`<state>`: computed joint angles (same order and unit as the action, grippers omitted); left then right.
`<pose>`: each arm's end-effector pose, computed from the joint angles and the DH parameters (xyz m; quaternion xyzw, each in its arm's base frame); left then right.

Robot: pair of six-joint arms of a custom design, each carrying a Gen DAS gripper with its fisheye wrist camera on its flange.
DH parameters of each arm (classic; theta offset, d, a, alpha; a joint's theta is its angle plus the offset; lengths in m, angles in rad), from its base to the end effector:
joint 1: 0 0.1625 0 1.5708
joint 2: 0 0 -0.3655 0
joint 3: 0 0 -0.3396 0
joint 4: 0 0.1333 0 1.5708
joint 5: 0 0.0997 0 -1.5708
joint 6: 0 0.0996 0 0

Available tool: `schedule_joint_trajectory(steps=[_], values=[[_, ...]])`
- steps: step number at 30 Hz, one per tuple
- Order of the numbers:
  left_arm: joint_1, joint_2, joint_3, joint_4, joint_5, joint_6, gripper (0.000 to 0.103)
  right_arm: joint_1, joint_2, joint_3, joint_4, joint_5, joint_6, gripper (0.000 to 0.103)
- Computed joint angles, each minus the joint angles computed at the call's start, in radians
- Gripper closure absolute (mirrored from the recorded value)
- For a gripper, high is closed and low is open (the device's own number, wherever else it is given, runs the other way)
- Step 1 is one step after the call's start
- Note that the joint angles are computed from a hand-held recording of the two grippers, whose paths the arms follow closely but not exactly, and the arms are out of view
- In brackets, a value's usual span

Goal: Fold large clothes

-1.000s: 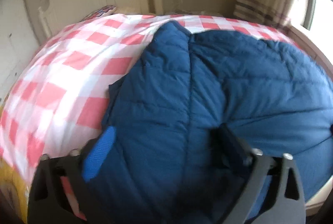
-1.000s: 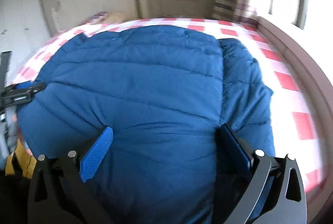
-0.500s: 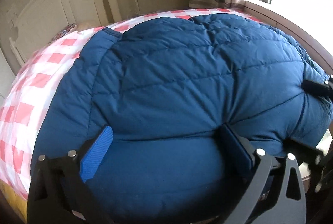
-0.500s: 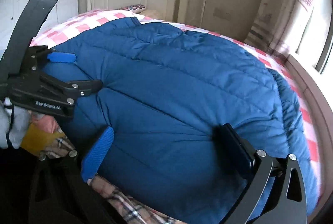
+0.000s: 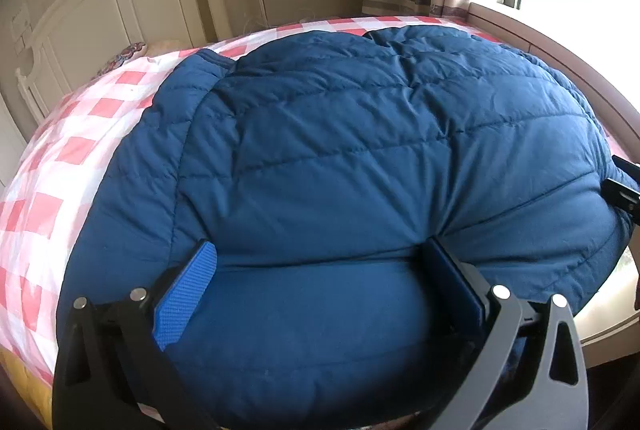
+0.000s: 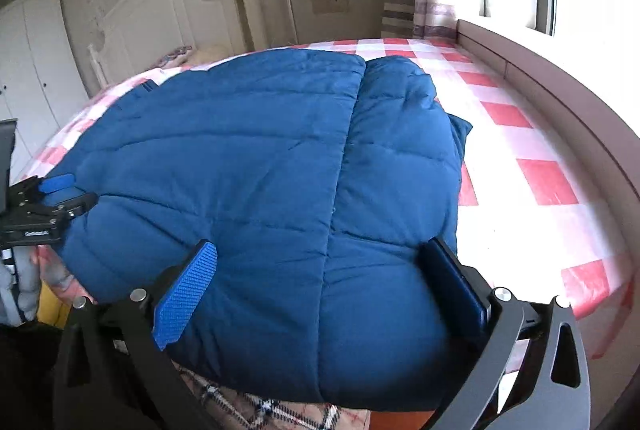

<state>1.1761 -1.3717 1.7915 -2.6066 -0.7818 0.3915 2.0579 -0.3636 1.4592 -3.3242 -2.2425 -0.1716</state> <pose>-0.0056 -0.5440 0.3827 0.2294 0.8573 -0.2805 0.3658 0.3549 -0.5176 -0.0102 0.1883 -0.8799 0.3502 0.2601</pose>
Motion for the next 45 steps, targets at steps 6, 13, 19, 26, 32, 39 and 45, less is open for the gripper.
schedule_joint_trajectory(steps=[6,13,19,26,32,39,45], values=[[-0.008,-0.067,0.010,-0.105,0.049,-0.010,0.005,0.005,-0.027,0.041,-0.027,-0.003,0.010,0.005],[0.120,-0.034,-0.093,-0.041,-0.011,-0.001,0.002,0.010,-0.092,0.300,-0.395,0.190,0.078,0.007],[0.093,-0.007,-0.064,-0.125,0.061,0.012,0.002,-0.016,-0.128,0.420,-0.411,0.303,0.182,0.012],[0.104,-0.016,-0.066,-0.112,0.039,0.016,0.002,-0.138,-0.116,0.405,-0.469,0.486,0.282,0.013],[0.105,-0.015,-0.066,-0.115,0.031,0.021,0.002,-0.178,-0.075,0.368,-0.578,0.641,0.238,0.009],[0.087,-0.025,-0.090,-0.032,0.056,-0.043,0.005,-0.076,-0.003,0.071,-0.239,0.315,0.287,0.005],[-0.023,-0.077,-0.056,-0.077,-0.021,-0.016,0.012,-0.045,0.045,0.016,-0.342,0.250,0.194,0.046]])
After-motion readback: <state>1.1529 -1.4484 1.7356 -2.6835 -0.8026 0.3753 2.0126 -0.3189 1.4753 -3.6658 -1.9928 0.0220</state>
